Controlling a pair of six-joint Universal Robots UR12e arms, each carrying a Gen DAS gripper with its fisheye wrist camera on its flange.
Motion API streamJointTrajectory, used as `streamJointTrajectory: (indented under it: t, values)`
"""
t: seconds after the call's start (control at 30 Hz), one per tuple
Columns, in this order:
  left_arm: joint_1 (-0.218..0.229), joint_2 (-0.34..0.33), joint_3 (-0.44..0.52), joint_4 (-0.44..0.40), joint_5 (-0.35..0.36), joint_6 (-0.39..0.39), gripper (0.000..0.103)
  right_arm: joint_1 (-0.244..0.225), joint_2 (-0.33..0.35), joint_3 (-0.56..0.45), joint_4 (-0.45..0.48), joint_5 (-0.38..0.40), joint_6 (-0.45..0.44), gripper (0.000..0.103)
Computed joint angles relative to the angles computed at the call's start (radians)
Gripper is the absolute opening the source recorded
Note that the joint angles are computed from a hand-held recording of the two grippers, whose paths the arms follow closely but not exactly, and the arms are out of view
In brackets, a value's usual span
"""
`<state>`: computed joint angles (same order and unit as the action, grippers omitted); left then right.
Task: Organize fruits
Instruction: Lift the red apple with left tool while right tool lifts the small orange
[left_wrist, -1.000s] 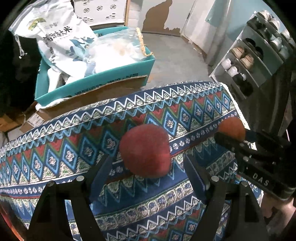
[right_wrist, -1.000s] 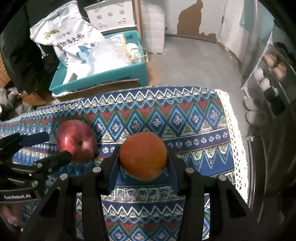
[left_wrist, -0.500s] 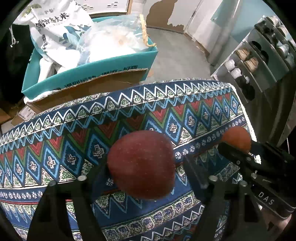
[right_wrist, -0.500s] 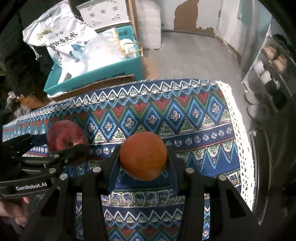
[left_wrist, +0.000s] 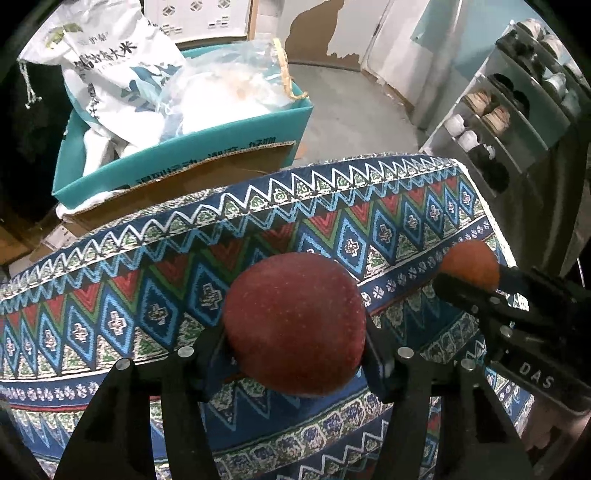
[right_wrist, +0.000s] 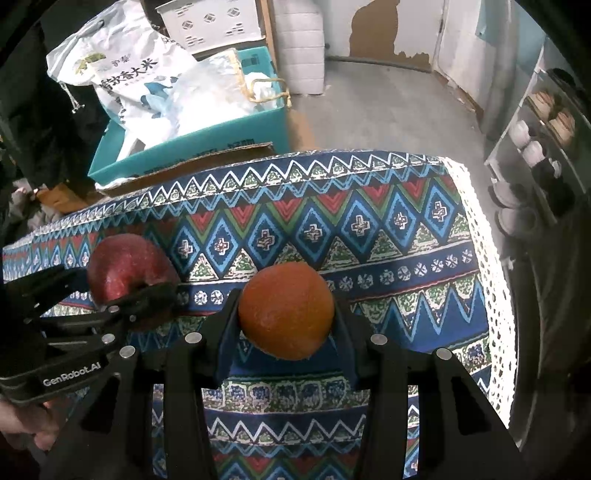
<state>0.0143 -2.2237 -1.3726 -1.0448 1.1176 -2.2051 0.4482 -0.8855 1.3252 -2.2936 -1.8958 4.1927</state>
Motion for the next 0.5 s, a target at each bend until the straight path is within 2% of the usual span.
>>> streamJointTrajectory:
  t: [0.5]
  values:
    - [0.049,0.07,-0.054,0.081,-0.059,0.041,0.062,0.03,0.009,-0.068,0.035,-0.059,-0.041,0.045]
